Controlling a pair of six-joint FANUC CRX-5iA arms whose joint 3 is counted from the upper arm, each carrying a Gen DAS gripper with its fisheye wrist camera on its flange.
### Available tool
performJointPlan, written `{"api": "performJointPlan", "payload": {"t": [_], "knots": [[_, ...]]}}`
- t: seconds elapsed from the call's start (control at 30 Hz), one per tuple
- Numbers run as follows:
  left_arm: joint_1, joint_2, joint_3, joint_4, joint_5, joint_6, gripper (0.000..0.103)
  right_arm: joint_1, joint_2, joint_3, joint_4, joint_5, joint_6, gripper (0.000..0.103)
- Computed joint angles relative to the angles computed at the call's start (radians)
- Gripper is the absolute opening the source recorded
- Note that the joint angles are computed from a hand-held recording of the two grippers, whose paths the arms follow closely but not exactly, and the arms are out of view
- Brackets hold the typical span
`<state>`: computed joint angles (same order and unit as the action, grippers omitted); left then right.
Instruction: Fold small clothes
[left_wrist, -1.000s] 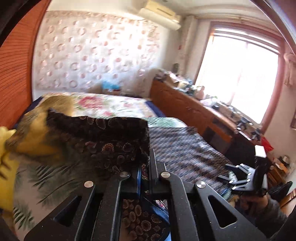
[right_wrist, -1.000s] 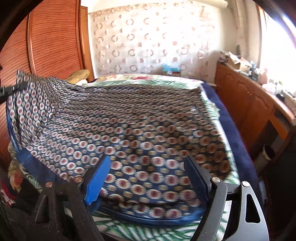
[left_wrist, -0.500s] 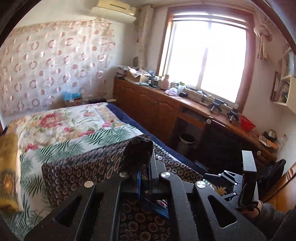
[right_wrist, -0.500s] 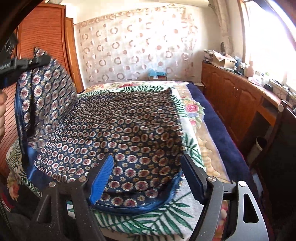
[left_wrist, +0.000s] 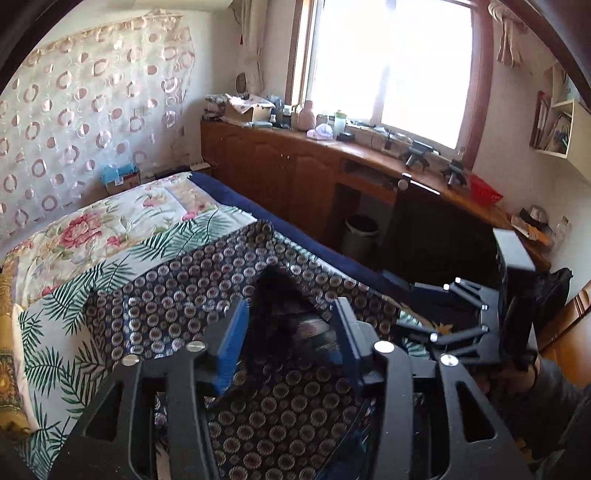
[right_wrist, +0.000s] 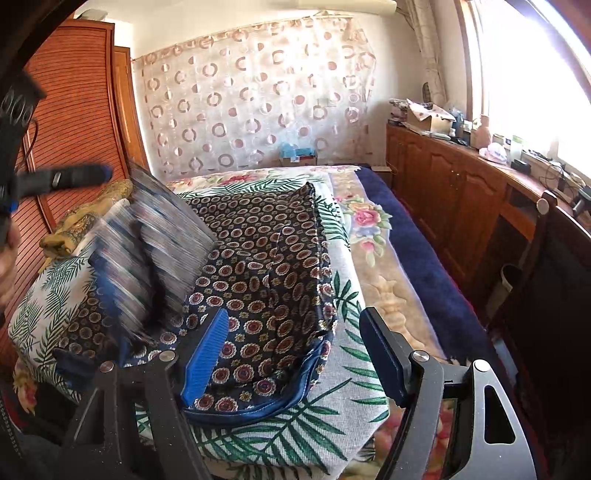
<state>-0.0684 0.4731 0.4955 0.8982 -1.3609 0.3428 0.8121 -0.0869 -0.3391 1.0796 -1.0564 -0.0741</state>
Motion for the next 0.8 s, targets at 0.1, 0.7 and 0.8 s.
{"api": "performJointPlan", "payload": {"t": [0.1,0.7,0.8], "knots": [[0.019,-0.019,-0.037,0.012,0.019,-0.012,0.066,0.001,0.011,0.018,0.001,-0.006,0.003,0.075],[0.185,-0.066,-0.184,0.006,0.226,0.036,0.068,-0.080,0.140,0.169,-0.016,0.188,0.217,0.075],[0.199,-0.067,-0.193,0.002,0.250,0.043,0.068,-0.095,0.188,0.230,-0.039,0.223,0.291,0.075]]}}
